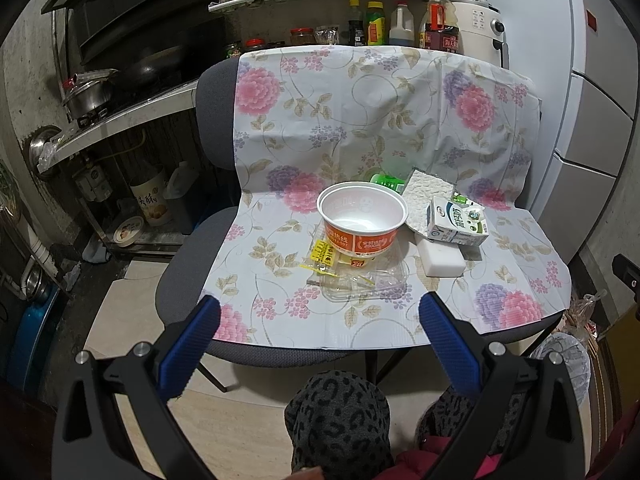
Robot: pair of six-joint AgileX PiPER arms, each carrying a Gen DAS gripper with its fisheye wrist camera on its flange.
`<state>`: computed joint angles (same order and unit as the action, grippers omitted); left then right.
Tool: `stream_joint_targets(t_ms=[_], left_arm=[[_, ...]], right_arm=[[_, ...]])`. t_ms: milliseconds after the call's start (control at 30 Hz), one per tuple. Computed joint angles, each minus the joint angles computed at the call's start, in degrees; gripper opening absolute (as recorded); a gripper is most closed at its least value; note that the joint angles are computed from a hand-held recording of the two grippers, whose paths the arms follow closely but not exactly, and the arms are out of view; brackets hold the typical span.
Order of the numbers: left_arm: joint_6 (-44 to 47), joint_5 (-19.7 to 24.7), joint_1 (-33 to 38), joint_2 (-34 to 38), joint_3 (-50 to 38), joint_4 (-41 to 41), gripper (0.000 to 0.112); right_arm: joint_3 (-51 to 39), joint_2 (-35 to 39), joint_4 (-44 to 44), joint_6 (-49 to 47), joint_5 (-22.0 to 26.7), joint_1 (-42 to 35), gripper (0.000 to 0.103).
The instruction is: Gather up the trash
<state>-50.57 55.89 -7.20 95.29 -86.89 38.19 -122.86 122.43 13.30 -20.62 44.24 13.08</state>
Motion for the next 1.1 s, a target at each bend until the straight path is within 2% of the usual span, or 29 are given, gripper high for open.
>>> stream_joint_targets(t_ms=[667,933,1100], left_arm=[[0.12,-0.21,0.11,-0.16,0.25,-0.22,0.096],[1.54,-0.67,1.93,-0.15,0.18,-1.94,0.096],[2.75,-2.88,3.88,1.61,0.23,-4.65,0.096]], right_arm=[[-0.78,-0.17,-1.60,1.90,0.90,1.19,0.097],[-5.13,2.55,-1.02,1.19,3.74,0.61,0.097],[-10.98,8.18,0.69,-0.51,6.24,1.06,0.097]])
